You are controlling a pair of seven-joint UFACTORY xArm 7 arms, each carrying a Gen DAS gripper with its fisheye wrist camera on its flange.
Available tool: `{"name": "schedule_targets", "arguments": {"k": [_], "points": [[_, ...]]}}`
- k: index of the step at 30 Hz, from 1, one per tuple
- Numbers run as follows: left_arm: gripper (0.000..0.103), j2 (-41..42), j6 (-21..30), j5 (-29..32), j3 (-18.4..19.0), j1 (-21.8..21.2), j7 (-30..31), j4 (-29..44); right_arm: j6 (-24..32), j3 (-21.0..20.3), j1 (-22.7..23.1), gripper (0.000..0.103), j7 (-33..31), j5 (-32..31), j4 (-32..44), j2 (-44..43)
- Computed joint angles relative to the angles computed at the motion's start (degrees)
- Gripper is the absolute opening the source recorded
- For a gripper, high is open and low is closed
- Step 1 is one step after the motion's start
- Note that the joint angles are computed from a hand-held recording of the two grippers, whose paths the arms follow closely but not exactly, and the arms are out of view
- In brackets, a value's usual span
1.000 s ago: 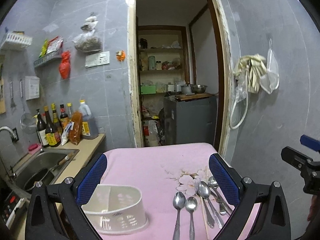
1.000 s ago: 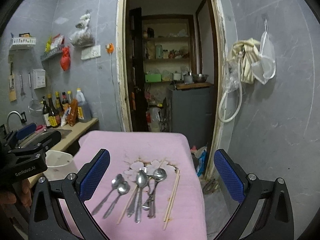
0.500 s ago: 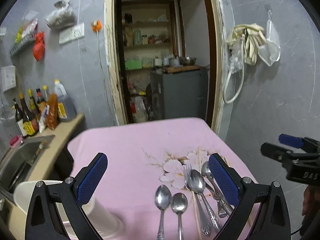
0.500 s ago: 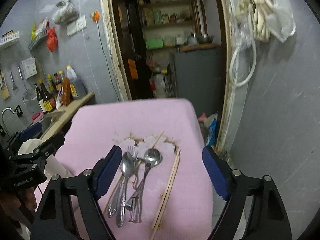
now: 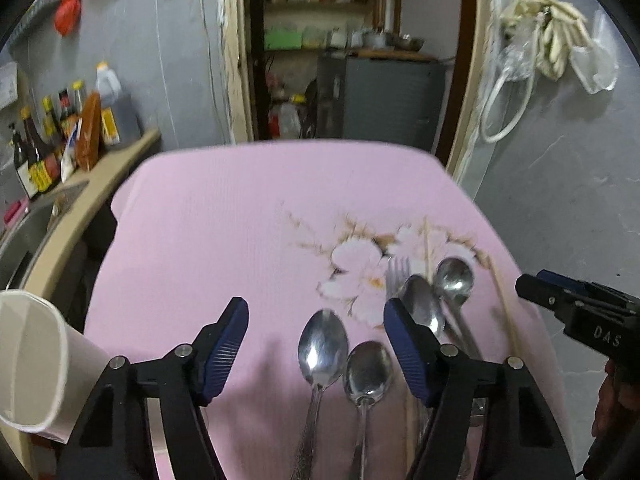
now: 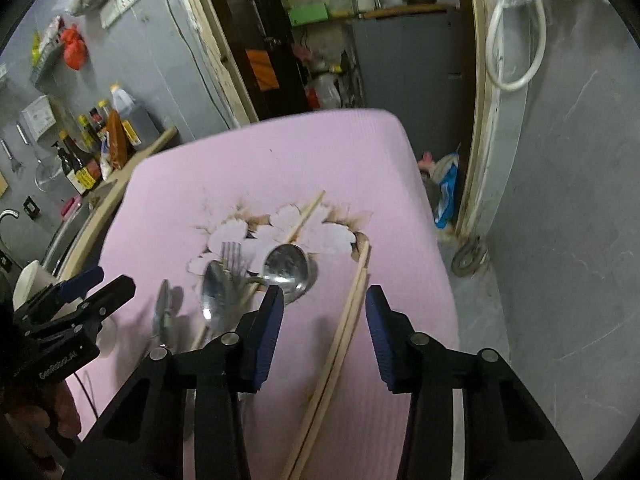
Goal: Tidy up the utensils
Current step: 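Move both tools down toward the row of steel utensils and chopsticks, then grasp a wooden chopstick with the right tool while the left tool grasps a thin steel utensil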
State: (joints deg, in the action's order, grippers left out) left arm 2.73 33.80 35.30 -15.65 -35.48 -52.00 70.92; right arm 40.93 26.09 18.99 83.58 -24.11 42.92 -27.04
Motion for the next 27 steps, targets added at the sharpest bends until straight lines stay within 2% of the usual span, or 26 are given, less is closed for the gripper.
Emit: {"name": "schedule_targets", "arguments": {"k": [7,9,17,23,27], "points": [[0.06,3.9,4.1,-8.3,0.5,-0.2,5.2,3.0,-3.8,-3.3,-0.1,0.038,-3.7,1.4,-0.2,4.2],[0.057,5.0,4.8,-10.9,0.8,-0.1,7.2,3.9,-4.2,-4.2,-0.2,0.033,-5.1,2.0,0.4,5.7],[0.049,7.0,4.0,-23.7,1.3,1.3,14.5,4.5,-6.3,-7.0,-0.1,0.028,-8.4,4.3,0.9,8.4],[0.036,7.4,4.3,-26.5,1.4,1.3,17.2,5.1,-8.6,-8.7,-0.3,0.01,-10.7,7.0,-0.4,8.3],[0.036,7.4,4.4,-28.7,1.5,1.5,18.5,5.3,-12.9,-9.4,-0.8,0.007,-11.6,8.8,-1.6,8.0]]}}
